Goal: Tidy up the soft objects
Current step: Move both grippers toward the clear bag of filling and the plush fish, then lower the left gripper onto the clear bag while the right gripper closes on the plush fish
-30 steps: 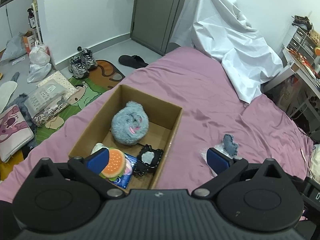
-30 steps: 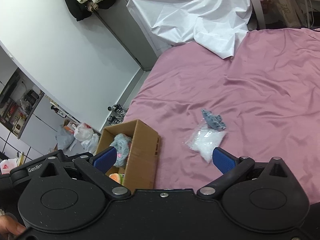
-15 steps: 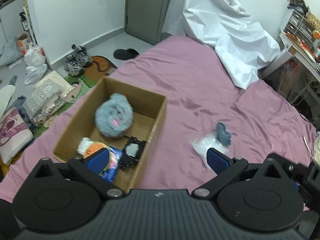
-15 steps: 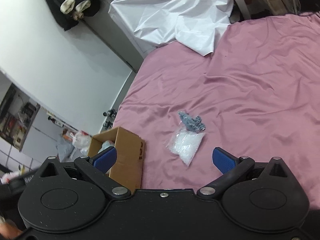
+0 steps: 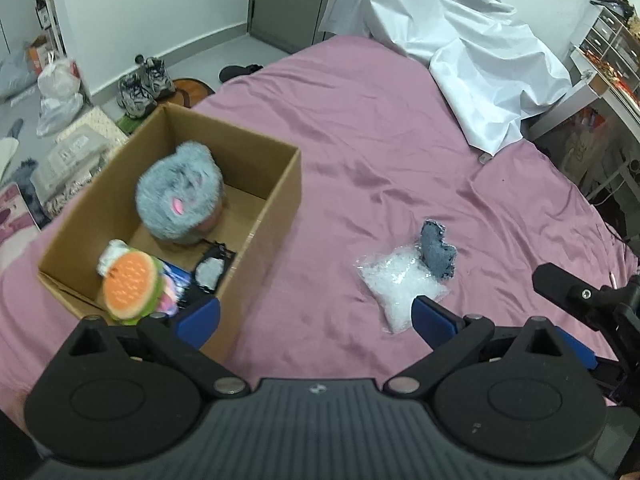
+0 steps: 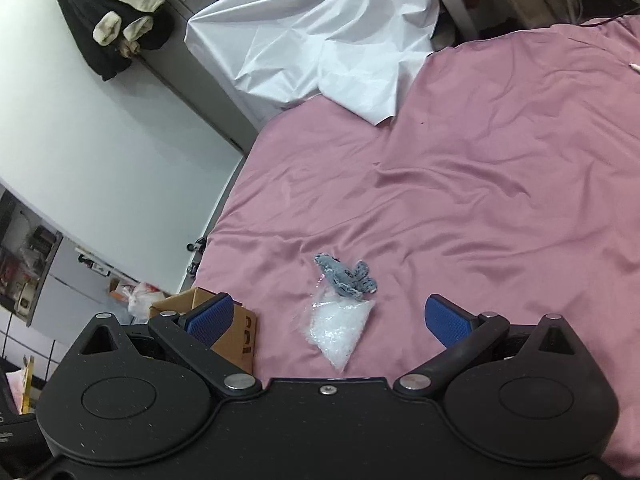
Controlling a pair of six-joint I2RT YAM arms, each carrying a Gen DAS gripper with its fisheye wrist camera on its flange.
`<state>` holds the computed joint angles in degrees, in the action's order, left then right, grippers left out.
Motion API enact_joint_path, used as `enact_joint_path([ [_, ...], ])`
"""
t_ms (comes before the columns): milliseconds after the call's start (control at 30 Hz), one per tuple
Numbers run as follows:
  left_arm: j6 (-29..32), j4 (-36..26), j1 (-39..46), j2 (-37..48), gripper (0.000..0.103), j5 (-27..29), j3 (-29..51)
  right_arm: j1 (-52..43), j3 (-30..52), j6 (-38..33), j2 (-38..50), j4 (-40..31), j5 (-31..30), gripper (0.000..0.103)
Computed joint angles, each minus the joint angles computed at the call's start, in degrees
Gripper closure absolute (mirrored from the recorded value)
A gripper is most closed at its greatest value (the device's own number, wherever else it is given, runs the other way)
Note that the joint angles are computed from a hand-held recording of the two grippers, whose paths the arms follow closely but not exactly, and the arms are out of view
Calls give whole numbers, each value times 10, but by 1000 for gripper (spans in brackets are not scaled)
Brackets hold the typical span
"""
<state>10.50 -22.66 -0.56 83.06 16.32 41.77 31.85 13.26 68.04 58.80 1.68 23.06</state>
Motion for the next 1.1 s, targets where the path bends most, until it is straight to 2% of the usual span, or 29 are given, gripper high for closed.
enact_joint_path([
  [300,-80,68,-54,33,4,-6,-20,-70,-13,-46,57,84,-82,0],
  [433,-115,102,-78,55,10,-15,-29,-111,-31,-55,90,142,-126,1],
  [600,-147,131,-94,81,14,-16,-35,-139,-37,-54,115,170,-143,1],
  [800,-182,173,-114,121,19,-7,-39,-148,-30,-63,130,171,-139,2],
  [933,-212,187,-128,157,30,-4,-31,-163,-32,-64,137,177,-147,5],
  [1100,-241,212,-137,186,37,-1,-32,-189,-27,-67,171,197,-173,11],
])
